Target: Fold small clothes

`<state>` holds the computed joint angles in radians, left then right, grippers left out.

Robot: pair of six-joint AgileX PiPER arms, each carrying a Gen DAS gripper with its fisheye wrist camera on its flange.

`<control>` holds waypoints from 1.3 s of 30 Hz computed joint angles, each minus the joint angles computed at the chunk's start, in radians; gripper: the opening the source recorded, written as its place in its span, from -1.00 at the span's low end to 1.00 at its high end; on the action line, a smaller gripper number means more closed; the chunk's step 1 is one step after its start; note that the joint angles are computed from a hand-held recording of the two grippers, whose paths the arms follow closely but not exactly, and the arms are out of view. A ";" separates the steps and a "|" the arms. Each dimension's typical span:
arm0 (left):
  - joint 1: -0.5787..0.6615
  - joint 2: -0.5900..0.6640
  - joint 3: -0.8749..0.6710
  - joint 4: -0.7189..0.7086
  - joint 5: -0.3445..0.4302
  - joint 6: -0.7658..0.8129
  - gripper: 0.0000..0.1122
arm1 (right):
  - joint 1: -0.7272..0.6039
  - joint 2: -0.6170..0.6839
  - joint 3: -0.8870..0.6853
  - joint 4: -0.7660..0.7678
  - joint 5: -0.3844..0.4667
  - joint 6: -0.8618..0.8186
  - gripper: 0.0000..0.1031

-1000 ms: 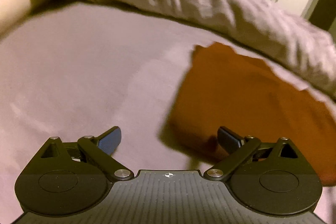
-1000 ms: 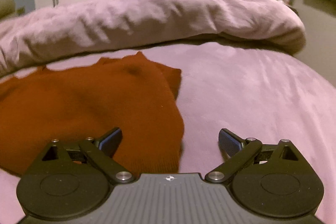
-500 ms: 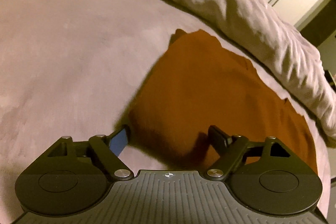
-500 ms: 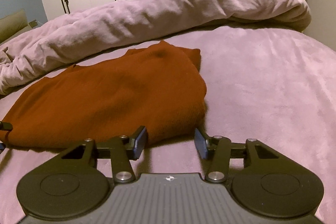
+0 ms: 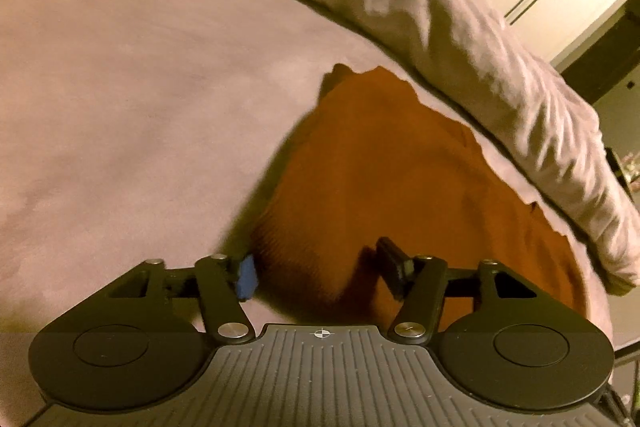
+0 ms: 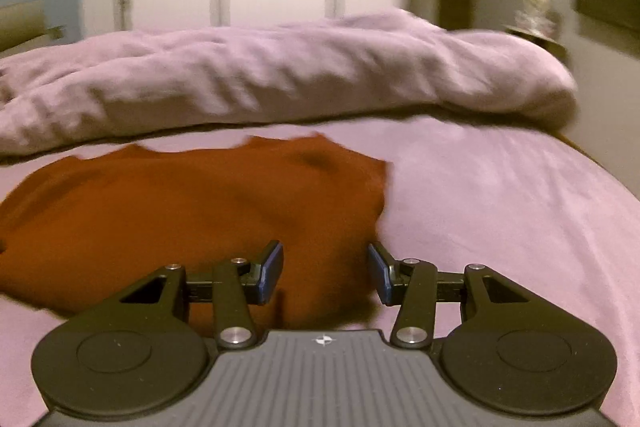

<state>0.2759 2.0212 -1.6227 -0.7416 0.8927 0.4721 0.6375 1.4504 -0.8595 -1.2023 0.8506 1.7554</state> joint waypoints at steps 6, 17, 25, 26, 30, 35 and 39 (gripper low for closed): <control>-0.014 0.042 -0.068 0.018 0.019 -0.036 0.09 | 0.025 0.053 -0.062 -0.035 0.071 0.018 -0.11; 0.001 0.127 -0.178 -0.005 0.074 -0.132 -0.40 | -0.012 0.211 -0.125 -0.065 -0.207 -0.077 -0.25; -0.007 0.152 -0.216 0.012 0.088 -0.189 -0.41 | -0.075 0.201 -0.123 -0.023 -0.301 -0.180 -0.13; -0.010 0.149 -0.220 0.025 0.091 -0.189 -0.44 | -0.071 0.194 -0.112 -0.035 -0.300 -0.164 -0.13; -0.022 0.104 -0.209 0.043 0.080 -0.150 -0.57 | -0.087 0.181 -0.118 0.031 -0.325 -0.226 -0.11; -0.056 0.013 -0.195 0.006 0.069 -0.049 -0.65 | -0.051 0.074 -0.059 0.019 -0.226 -0.123 -0.12; -0.123 -0.062 -0.160 -0.042 0.061 0.023 -0.73 | 0.011 -0.047 0.063 -0.035 -0.101 0.041 -0.12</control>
<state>0.1530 1.9591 -1.7826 -0.7838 0.9539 0.4951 0.6486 1.4033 -0.7965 -1.2370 0.7498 1.7965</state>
